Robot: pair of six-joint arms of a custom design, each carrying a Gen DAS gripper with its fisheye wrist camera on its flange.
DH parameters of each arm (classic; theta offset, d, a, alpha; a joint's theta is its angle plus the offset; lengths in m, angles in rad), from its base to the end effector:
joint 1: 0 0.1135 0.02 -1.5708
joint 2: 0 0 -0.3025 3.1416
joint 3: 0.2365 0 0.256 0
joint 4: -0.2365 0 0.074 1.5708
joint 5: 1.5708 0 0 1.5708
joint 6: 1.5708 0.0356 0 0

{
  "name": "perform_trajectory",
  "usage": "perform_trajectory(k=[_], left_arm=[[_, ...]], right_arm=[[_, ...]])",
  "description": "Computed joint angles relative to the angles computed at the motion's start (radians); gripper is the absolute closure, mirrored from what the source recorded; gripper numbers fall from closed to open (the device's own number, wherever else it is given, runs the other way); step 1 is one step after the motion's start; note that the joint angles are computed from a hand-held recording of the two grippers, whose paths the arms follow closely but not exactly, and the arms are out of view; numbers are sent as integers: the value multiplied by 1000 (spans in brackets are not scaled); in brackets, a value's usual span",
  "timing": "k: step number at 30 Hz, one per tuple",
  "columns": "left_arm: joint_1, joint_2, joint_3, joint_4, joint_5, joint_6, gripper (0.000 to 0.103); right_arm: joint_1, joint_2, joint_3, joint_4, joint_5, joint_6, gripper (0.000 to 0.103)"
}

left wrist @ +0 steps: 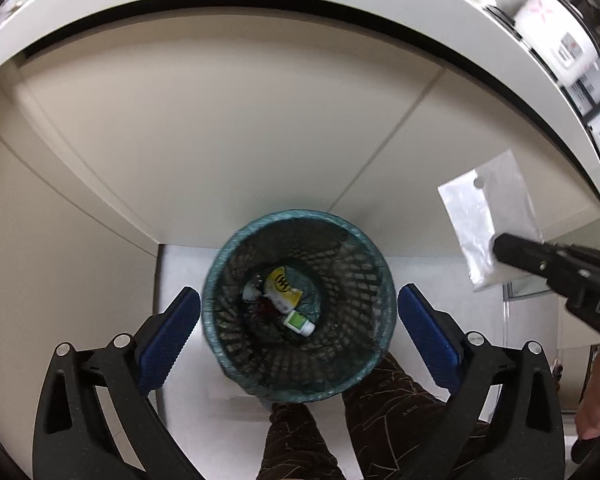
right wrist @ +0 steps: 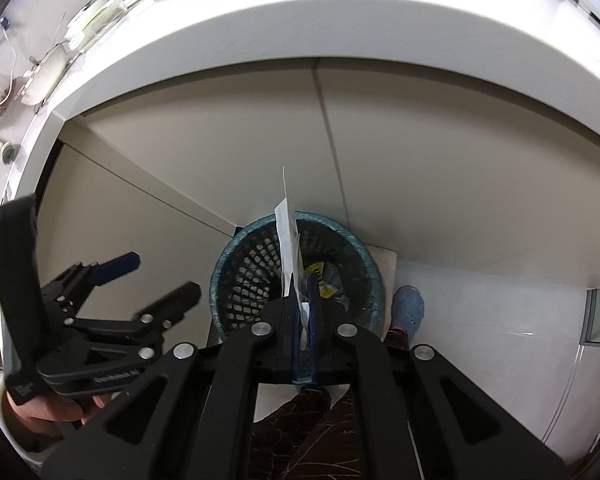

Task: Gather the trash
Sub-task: 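Open the left tool to drop the yellow snack bag into the wastebasket, then open the right tool to drop the clear plastic bag into the wastebasket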

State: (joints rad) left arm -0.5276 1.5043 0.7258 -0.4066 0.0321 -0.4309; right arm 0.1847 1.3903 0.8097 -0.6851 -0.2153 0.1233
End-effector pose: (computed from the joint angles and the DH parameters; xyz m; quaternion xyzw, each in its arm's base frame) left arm 0.2244 -0.1321 0.1817 0.0505 0.9800 -0.1023 0.1628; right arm 0.2339 0.0514 0.2210 -0.0465 0.9817 0.1281 0.1330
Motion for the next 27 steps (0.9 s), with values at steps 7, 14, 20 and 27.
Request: perform_trajectory(k=[7, 14, 20, 27], left_arm=[[50, -53, -19, -35, -7, -1, 6], [113, -109, 12, -117, 0, 33, 6], [142, -129, 28, -157, 4, 49, 6], [166, -125, 35, -167, 14, 63, 6]], right_arm=[[92, 82, -18, 70, 15, 41, 101], [125, 161, -20, 111, 26, 44, 99], [130, 188, -5, 115, 24, 44, 97], [156, 190, -7, 131, 40, 77, 64]])
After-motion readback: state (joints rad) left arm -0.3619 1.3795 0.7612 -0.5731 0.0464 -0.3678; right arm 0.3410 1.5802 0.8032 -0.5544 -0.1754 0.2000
